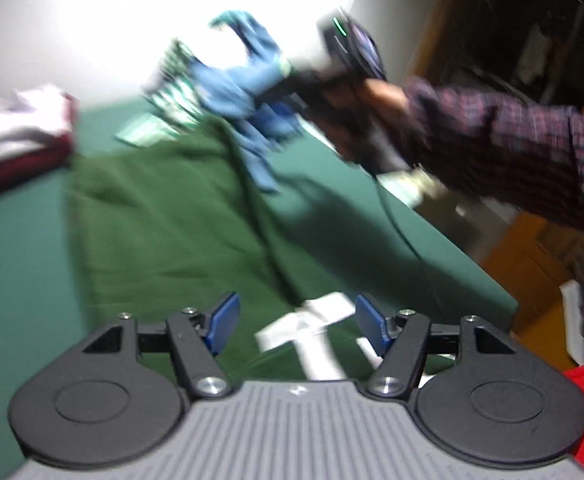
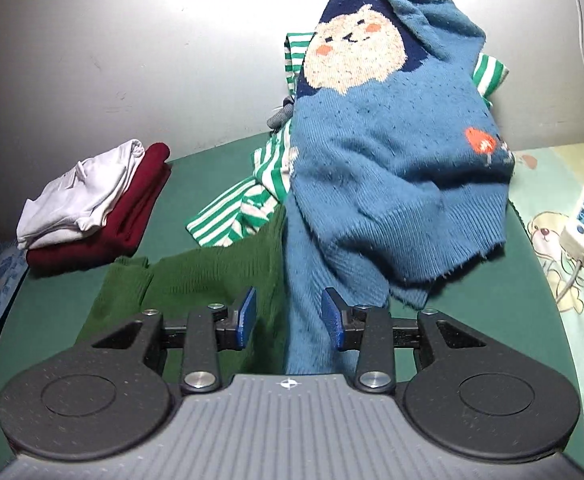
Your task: Fold clothes
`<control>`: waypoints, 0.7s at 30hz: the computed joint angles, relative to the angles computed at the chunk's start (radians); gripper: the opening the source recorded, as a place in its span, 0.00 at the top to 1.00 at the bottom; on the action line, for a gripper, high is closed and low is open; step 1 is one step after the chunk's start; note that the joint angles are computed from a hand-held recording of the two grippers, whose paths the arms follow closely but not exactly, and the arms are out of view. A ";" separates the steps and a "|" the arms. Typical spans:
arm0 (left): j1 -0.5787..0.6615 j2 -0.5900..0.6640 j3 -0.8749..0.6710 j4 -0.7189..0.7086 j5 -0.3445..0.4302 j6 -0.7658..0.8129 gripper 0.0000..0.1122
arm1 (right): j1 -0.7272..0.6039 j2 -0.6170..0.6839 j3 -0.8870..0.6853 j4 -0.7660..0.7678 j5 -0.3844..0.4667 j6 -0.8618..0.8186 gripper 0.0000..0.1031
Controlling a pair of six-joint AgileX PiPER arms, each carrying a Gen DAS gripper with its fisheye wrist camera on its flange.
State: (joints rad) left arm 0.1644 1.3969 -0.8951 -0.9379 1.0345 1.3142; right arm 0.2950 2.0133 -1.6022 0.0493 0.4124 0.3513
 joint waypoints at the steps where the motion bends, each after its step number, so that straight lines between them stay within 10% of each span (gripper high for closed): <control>1: -0.053 0.032 0.002 -0.014 -0.049 -0.016 0.37 | -0.008 0.020 -0.028 0.024 0.002 -0.025 0.62; 6: -0.210 0.166 -0.031 -0.045 -0.187 -0.114 0.41 | -0.042 0.110 -0.143 0.120 0.021 -0.126 0.62; 21: -0.232 0.210 -0.002 -0.060 -0.188 -0.219 0.56 | -0.052 0.258 -0.400 0.255 0.187 -0.321 0.66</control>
State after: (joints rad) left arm -0.0677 1.6067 -0.8967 -0.9975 0.8466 1.0948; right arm 0.2429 2.2708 -2.0027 0.3038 0.5992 0.0300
